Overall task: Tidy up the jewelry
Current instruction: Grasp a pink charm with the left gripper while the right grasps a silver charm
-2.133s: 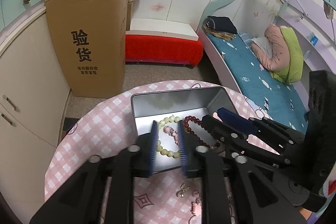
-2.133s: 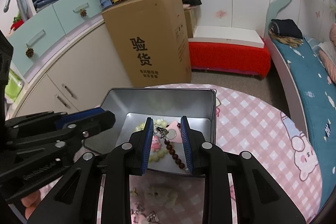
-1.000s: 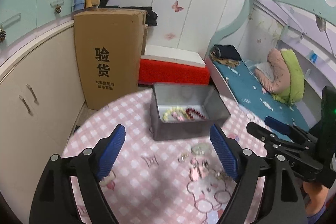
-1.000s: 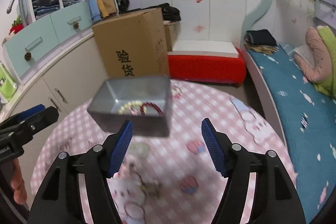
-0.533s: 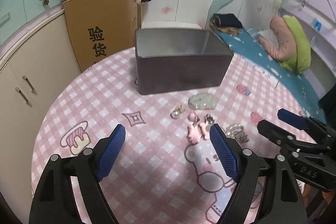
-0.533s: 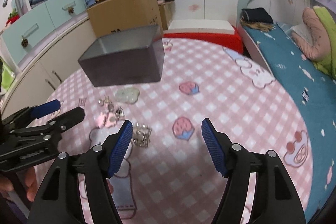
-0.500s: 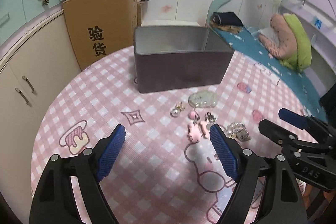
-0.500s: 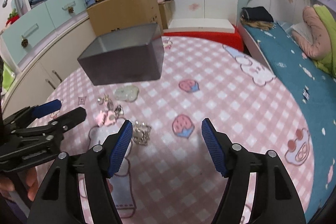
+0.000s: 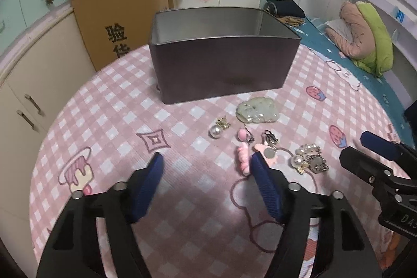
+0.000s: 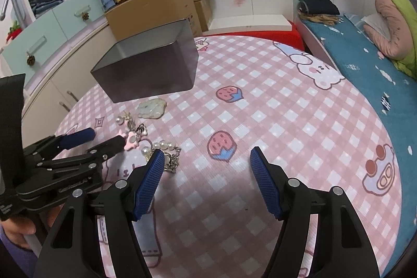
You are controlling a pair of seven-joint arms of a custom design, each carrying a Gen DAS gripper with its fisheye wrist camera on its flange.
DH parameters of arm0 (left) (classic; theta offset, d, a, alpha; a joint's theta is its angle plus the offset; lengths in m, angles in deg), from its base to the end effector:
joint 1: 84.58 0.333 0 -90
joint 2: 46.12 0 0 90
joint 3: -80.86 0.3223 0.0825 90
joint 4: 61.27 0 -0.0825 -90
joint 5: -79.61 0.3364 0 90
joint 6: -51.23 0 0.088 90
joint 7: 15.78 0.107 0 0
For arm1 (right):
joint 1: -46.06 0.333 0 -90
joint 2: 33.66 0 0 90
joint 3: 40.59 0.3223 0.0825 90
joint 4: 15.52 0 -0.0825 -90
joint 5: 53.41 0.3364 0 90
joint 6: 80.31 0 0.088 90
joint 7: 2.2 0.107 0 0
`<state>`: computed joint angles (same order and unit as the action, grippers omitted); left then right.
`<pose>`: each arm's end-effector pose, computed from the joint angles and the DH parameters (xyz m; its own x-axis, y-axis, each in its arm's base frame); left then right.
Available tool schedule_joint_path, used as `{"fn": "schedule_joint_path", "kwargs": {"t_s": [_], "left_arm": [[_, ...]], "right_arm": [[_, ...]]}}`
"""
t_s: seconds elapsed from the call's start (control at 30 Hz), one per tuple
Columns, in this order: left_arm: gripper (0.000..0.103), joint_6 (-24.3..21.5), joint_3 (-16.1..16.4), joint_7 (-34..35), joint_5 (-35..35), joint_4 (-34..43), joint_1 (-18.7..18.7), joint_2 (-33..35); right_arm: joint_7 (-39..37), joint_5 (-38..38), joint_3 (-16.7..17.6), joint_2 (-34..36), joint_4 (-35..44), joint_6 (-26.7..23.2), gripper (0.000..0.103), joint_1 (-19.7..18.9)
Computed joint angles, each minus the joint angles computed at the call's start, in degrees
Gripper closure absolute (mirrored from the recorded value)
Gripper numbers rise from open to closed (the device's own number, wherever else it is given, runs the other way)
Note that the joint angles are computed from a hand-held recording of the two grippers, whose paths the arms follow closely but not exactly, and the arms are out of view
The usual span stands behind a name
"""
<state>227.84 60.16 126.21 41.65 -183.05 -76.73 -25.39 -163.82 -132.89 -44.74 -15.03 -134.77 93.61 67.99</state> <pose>0.5790 -0.0659 0.3448 -0.4095 -0.9123 0.0076 -0.7291 0.3222 -0.6038 0.5055 0.2431 0.3401 -0.1336 -0.9642 -0.2291 -0.7404 0.2508 -0.6236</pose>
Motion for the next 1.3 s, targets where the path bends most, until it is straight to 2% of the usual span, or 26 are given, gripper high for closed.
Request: {"fn": "schedule_joint_path", "kwargs": {"t_s": [0.03,0.17,0.27,0.3,0.33,0.43,0.5,0.63,0.83,1.0,1.1,1.2,1.27,1.3], "left_arm": [[0.047,0.3,0.2,0.0,0.4,-0.1,-0.3,0.1],[0.051,-0.1,0.5,-0.3,1.6,0.5,-0.6,0.4],[0.072,-0.1,0.0,0.2,2.0,1.0,-0.5,0.7],[0.087,0.2,0.0,0.3,2.1,1.1,-0.5,0.8],[0.089,0.3,0.1,0.0,2.2,1.2,-0.5,0.8],[0.089,-1.4,-1.4,1.2,0.8,1.7,1.4,0.7],[0.089,-2.0,-1.2,1.7,-0.3,1.3,1.8,0.2],[0.089,-3.8,-2.9,6.6,-6.2,0.5,4.7,-1.3],[0.089,-6.1,-0.7,12.6,-13.7,0.0,4.6,-3.7],[0.089,-8.1,3.0,13.9,-16.4,0.5,2.5,-4.4],[0.089,-9.2,4.7,14.8,-17.5,0.9,1.4,-4.5],[0.089,-10.5,5.8,15.1,-18.2,1.3,0.7,-4.5],[0.089,-11.2,6.5,15.1,-18.3,1.5,0.2,-4.4],[0.089,-11.6,6.7,15.0,-18.3,1.8,0.1,-4.4]], "right_arm": [[-0.1,0.0,0.0,0.2,0.1,0.2,0.037,-0.1],[-2.2,2.1,0.1,0.9,0.6,0.4,0.037,-0.1],[-3.8,3.7,-0.3,1.3,1.0,0.4,0.037,0.5],[-4.4,4.2,-0.4,1.4,1.1,0.3,0.037,0.7],[-4.9,4.7,-0.5,1.6,1.4,0.3,0.037,1.0],[-7.2,6.4,-0.7,2.0,2.3,-0.1,0.037,1.6],[-9.0,7.8,-0.7,2.5,3.1,-0.4,0.037,2.2],[-16.1,13.2,0.3,4.4,5.7,-1.0,0.037,2.8],[-27.9,22.1,1.4,7.9,10.6,-2.7,0.037,4.4],[-36.5,29.6,2.4,10.5,13.7,-3.9,0.038,4.9],[-41.8,34.7,3.6,11.7,14.6,-4.9,0.048,4.4],[-42.9,36.0,1.0,11.7,14.6,-5.3,0.052,6.9],[-43.9,37.0,-0.1,11.6,14.5,-5.5,0.071,8.0],[-44.1,37.0,-0.8,11.5,14.5,-6.1,0.073,8.7]]}}
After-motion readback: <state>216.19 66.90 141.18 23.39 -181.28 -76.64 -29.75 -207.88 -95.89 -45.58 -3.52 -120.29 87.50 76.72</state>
